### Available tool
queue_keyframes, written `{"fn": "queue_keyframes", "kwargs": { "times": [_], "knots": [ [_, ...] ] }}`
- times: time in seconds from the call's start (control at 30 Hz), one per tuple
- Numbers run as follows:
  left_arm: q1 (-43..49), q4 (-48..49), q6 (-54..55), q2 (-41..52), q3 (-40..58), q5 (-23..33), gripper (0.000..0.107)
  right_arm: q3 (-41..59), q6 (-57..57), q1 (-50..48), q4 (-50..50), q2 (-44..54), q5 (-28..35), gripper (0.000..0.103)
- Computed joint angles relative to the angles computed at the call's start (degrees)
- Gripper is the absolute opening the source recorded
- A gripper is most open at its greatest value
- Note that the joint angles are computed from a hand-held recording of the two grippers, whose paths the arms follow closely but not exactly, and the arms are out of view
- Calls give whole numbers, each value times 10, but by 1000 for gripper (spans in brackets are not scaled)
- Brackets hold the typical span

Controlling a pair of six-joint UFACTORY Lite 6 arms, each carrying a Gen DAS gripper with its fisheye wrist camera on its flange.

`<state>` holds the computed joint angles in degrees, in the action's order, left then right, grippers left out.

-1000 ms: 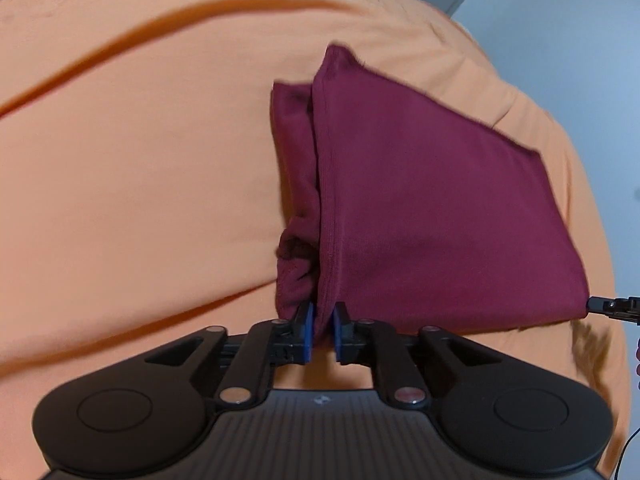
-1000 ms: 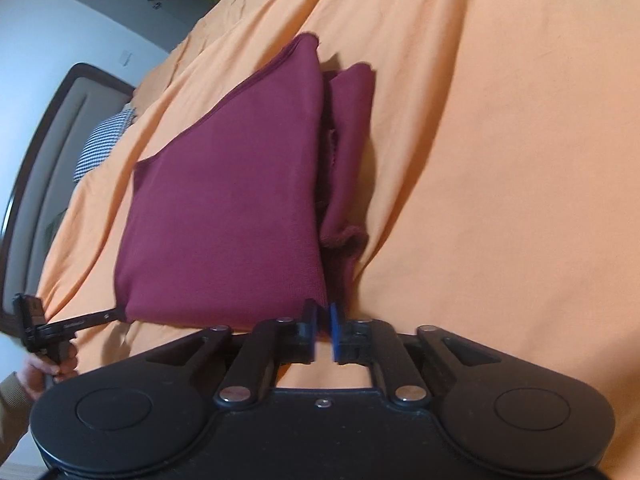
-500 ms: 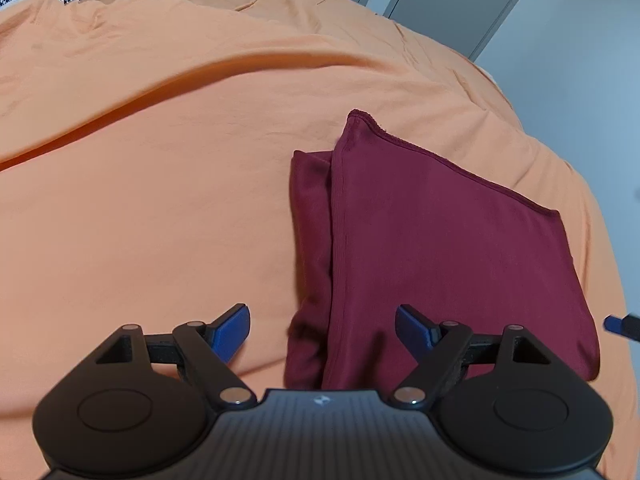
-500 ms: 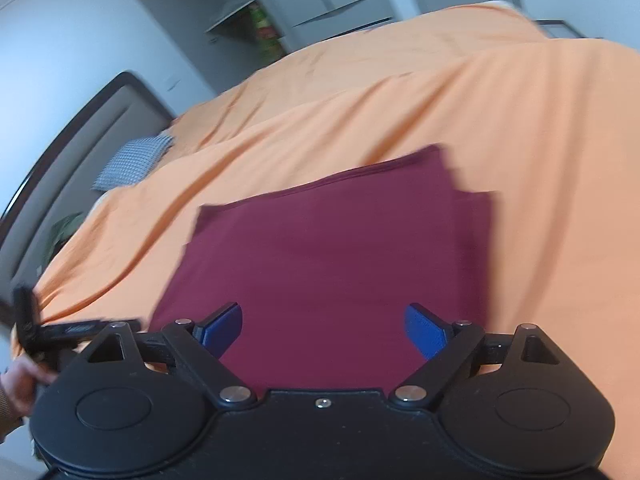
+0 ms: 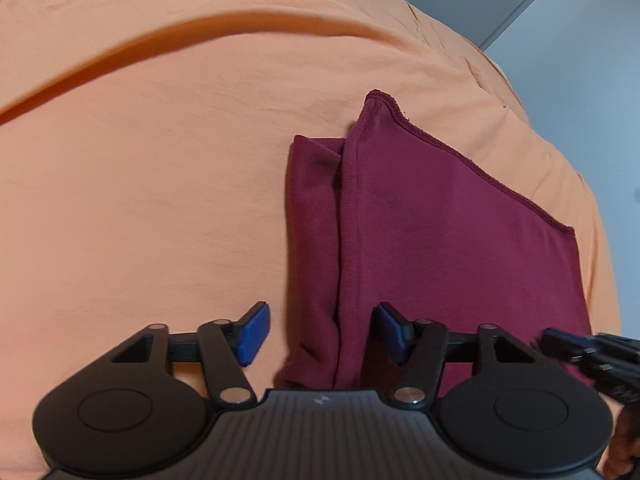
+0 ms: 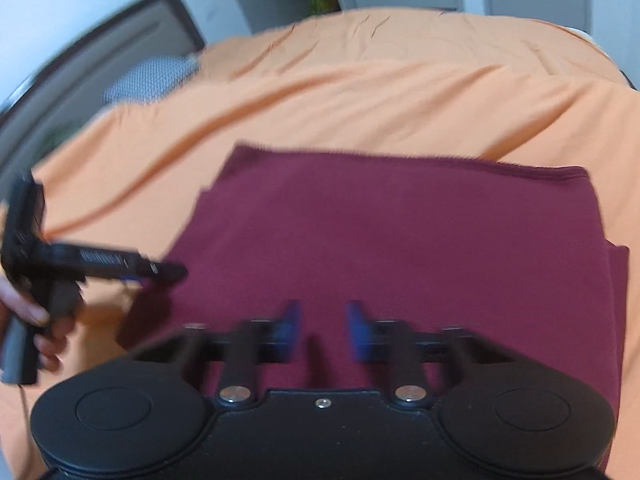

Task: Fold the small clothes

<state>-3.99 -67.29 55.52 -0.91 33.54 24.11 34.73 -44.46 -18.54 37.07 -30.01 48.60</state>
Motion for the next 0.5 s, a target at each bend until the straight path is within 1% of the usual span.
{"fn": "queue_keyframes", "kwargs": {
  "times": [0.03, 0.07, 0.13, 0.27, 0.4, 0.5],
  "knots": [
    [2, -12, 6, 6, 3, 3, 55, 0, 21, 36, -13, 16, -30, 10],
    [4, -23, 11, 12, 5, 6, 52, -3, 30, 52, -26, 25, -47, 10],
    [1, -32, 9, 24, 14, 6, 50, -9, 57, 80, -50, 41, -85, 7],
    [-10, -21, -1, 32, 25, -2, 50, -10, 144, 119, -84, 67, -170, 7],
    [-4, -24, 9, 47, 35, 4, 50, -10, 174, 133, -81, 88, -208, 7],
    [-2, -12, 1, 42, 32, 4, 50, 4, 193, 136, -95, 132, -207, 7]
  ]
}}
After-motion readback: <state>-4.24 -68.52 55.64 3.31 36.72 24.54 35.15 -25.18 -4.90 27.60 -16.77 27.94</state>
